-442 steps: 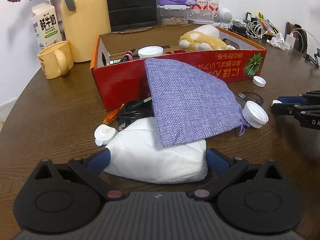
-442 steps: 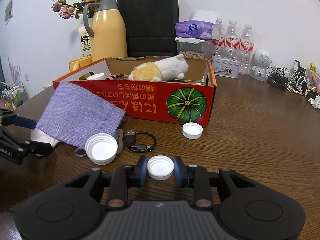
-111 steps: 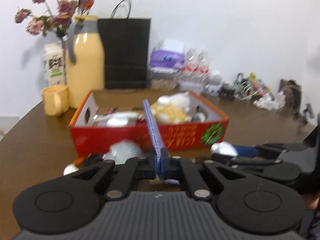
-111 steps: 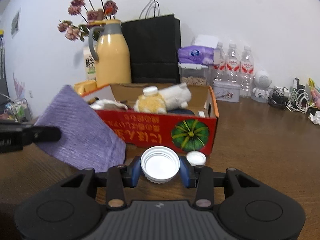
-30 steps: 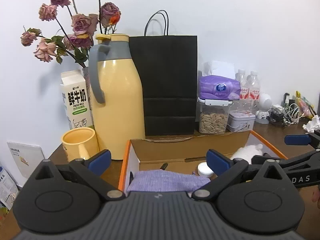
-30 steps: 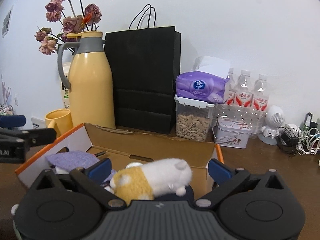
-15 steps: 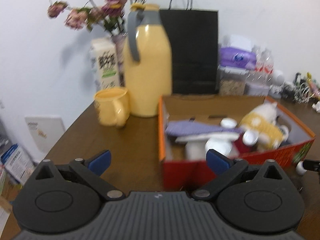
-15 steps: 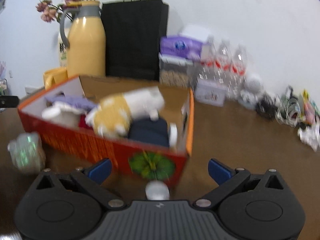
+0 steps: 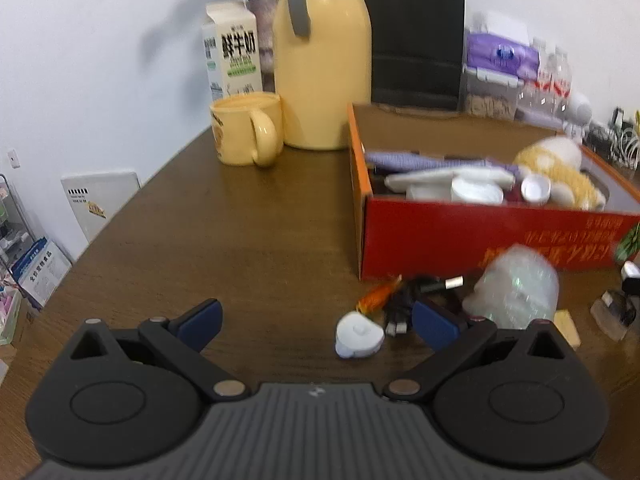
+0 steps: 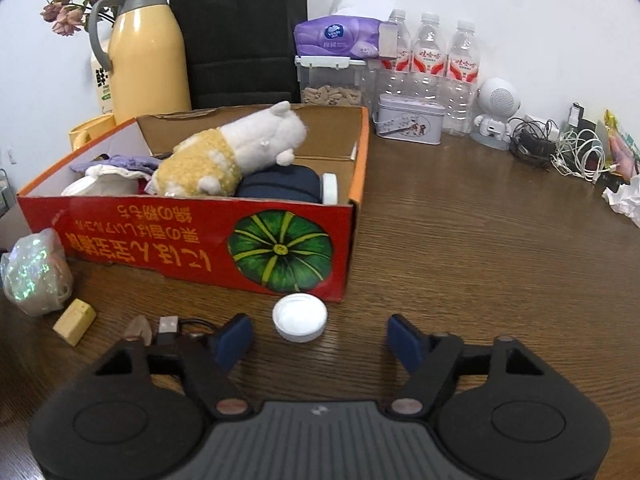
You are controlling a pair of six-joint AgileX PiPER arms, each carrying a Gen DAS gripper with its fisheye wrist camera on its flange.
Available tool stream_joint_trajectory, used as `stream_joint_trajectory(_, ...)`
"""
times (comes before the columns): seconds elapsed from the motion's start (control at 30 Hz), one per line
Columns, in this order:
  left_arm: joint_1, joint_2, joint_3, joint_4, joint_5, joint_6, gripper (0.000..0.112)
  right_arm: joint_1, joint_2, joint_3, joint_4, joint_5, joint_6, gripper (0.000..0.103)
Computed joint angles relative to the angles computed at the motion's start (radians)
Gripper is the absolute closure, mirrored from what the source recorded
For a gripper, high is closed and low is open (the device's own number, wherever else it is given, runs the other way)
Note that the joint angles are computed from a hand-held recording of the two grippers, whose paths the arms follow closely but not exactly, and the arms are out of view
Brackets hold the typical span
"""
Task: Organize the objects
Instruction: 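Withdraw both tools from the cardboard box back over the table, then grasp the small white cap with the right tool while the left tool grasps a white plastic piece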
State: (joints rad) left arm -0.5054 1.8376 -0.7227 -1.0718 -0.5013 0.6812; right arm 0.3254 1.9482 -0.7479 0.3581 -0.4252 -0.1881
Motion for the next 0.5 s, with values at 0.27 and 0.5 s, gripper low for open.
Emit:
stream_joint_trajectory(0.27,0.022,0.062,-0.032,0.031,0.035,-0.031,0.009,0.014,0.016,-0.011,0.008,-0.029,0.005,0.043)
stream_joint_trajectory(0.5,0.032,0.052,0.015,0.219,0.015,-0.200,0.028,0.021,0.030,-0.002,0.002,-0.075,0.014,0.046)
